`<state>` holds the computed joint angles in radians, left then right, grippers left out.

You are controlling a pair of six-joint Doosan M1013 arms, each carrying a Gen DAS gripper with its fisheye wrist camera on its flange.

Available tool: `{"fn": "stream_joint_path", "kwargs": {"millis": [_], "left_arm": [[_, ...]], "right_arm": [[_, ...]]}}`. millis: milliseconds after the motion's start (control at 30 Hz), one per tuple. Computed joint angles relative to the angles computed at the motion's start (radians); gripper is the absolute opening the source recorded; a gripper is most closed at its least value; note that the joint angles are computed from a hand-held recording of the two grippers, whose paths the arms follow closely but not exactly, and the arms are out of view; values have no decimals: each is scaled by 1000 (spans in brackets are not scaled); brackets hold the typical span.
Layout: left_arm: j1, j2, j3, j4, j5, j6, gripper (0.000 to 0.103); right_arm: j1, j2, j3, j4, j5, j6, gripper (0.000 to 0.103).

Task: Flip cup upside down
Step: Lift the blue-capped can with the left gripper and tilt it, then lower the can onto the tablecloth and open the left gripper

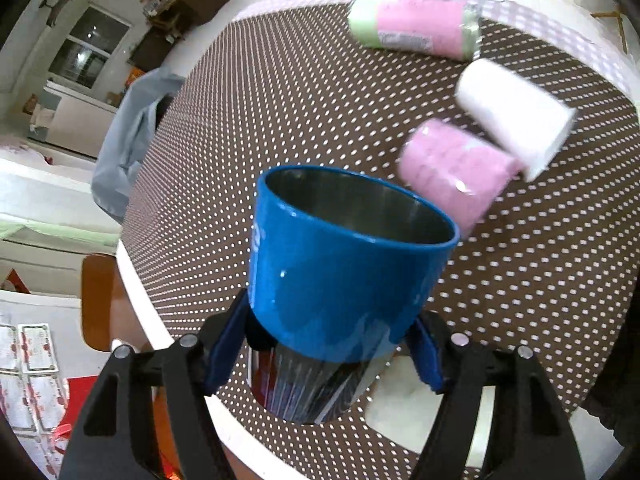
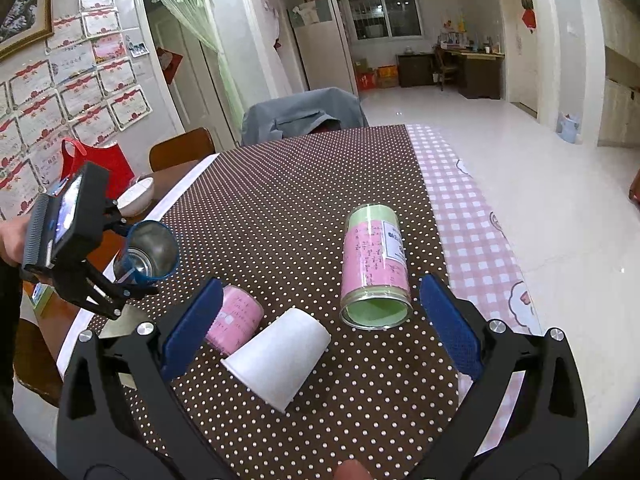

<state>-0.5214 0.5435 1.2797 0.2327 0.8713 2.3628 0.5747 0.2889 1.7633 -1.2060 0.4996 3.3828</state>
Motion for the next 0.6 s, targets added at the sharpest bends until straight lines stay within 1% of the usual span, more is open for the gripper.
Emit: {"fn": "stream_joint_path", "kwargs": {"millis": [33, 133, 300, 467, 600], "left_arm": [[3, -11, 15, 2, -13, 7, 71], [-17, -65, 74, 25, -51, 6, 71], [-64, -154, 182, 42, -107, 2, 71], [-94, -203, 262, 52, -139, 12, 71], [-126, -220, 316, 95, -147, -40, 71]], "right_arm": [[3, -7, 9, -19, 0, 20, 97], [11, -28, 41, -77, -1, 79, 97], [22, -59, 90, -151, 3, 156, 97], [30, -84, 141, -213, 2, 231, 97], [44, -100, 177, -264, 7, 295, 97]]}}
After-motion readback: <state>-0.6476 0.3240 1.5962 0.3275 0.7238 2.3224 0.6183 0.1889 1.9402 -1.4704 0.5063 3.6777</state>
